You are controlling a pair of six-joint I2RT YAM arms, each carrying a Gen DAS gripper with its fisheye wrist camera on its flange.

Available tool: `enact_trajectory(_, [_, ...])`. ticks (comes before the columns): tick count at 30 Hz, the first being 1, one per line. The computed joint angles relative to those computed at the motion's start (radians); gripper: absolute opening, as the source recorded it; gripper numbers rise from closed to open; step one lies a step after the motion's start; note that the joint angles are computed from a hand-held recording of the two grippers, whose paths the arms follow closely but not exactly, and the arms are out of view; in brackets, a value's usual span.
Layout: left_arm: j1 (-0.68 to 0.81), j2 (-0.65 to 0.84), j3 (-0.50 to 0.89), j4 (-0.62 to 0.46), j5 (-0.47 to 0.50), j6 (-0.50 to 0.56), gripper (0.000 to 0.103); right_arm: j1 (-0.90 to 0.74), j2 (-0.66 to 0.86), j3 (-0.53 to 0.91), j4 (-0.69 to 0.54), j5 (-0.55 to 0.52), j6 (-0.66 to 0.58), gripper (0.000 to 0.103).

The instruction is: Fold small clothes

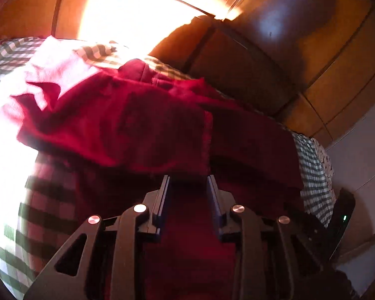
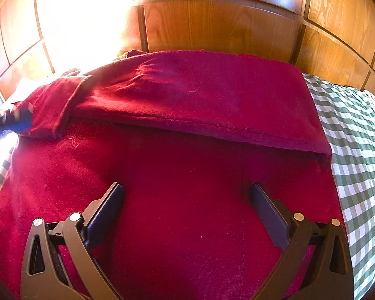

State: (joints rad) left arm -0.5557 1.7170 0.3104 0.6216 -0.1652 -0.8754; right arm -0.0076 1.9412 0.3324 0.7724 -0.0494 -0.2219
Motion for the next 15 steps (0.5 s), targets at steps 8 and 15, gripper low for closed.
enact_trajectory(8, [-0.246,-0.028,-0.085,-0.096,-0.242,-0.12,0.031,0.106,-0.162,0.102,-0.298,-0.254,0.145,0.06])
enact_trajectory(15, [-0.265,0.087,-0.123,0.056,-0.264,-0.142,0.031,0.324,0.078,0.406,-0.457,-0.207,0.328,0.021])
